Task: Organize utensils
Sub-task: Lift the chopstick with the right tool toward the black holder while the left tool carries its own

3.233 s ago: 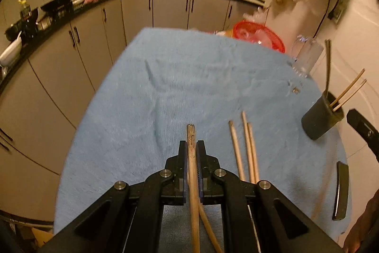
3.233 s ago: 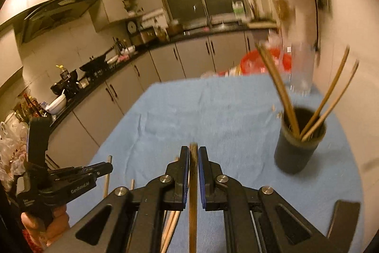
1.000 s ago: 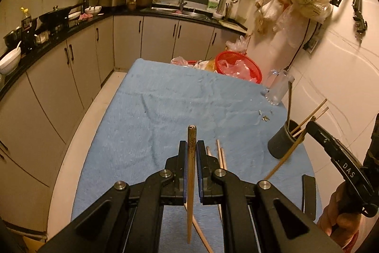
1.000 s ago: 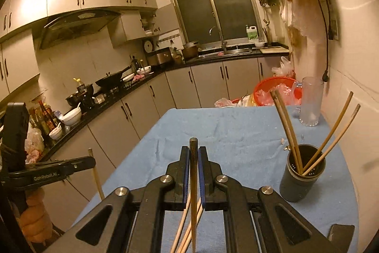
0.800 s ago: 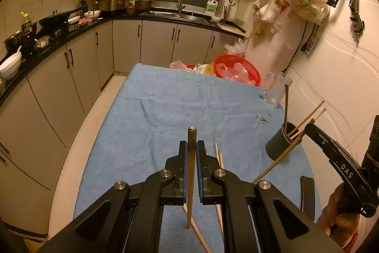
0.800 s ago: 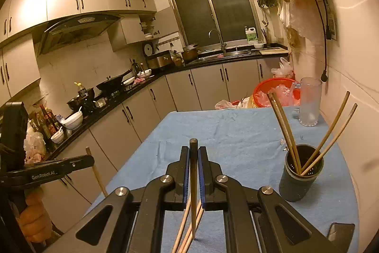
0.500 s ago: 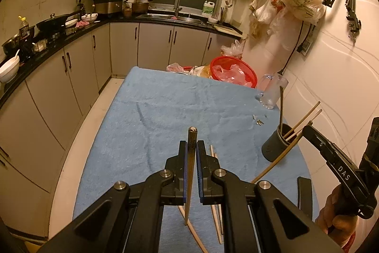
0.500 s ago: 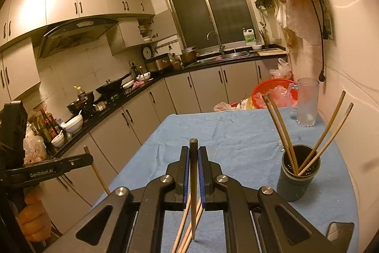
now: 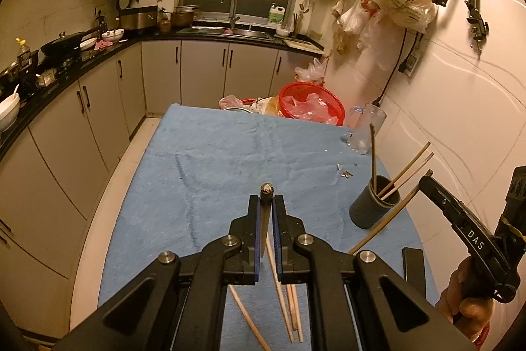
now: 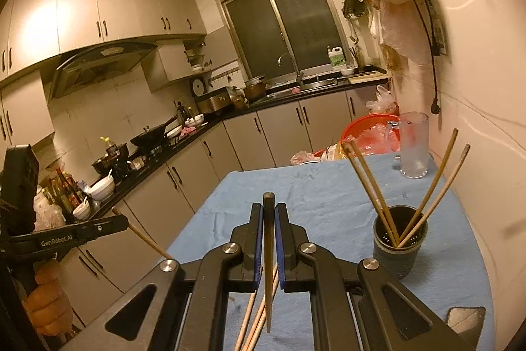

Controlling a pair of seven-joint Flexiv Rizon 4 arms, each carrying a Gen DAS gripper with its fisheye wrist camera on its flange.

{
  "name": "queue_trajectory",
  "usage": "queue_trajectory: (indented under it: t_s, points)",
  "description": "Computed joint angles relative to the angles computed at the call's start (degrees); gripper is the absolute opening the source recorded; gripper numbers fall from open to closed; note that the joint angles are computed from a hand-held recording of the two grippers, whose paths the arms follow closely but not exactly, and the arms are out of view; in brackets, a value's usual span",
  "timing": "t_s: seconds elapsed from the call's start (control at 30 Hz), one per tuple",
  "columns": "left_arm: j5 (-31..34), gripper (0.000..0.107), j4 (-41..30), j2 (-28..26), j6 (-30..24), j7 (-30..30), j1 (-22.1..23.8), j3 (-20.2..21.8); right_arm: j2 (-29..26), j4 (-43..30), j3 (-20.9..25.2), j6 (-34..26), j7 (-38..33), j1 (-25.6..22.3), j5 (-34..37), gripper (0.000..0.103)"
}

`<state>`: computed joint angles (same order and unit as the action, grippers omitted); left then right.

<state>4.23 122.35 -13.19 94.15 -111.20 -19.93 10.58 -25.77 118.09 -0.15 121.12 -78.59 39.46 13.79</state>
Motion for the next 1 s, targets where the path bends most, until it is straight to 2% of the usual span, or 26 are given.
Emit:
queue_trajectory:
  t_s: [0.33,0.57,0.73,1.0]
  points:
    - [1.37,0.007,-3.43,-0.48,-2.19,0.52,-0.93,-1.45,2.13,1.66,0.31,1.91,-0.40,-1.77,1.68,0.007]
    - [1.53,0.007,-6.62,-0.97,-4.00,2.07,-0.32,-4.69,4.84,2.77,0.05,2.78,-2.32,-3.19,3.78,0.007]
    - [0.73,0.007,-10.36,-2.17,-5.45,3.87,-0.27,-6.92,6.45,2.84,1.08,3.29,-2.20,-6.03,3.78,0.007]
    - [0.61,0.007,-18.68,-5.71,-8.30,4.75,-2.54,-7.33,8.58,0.95,-0.15,2.98,-5.28,-7.23,6.90,0.007]
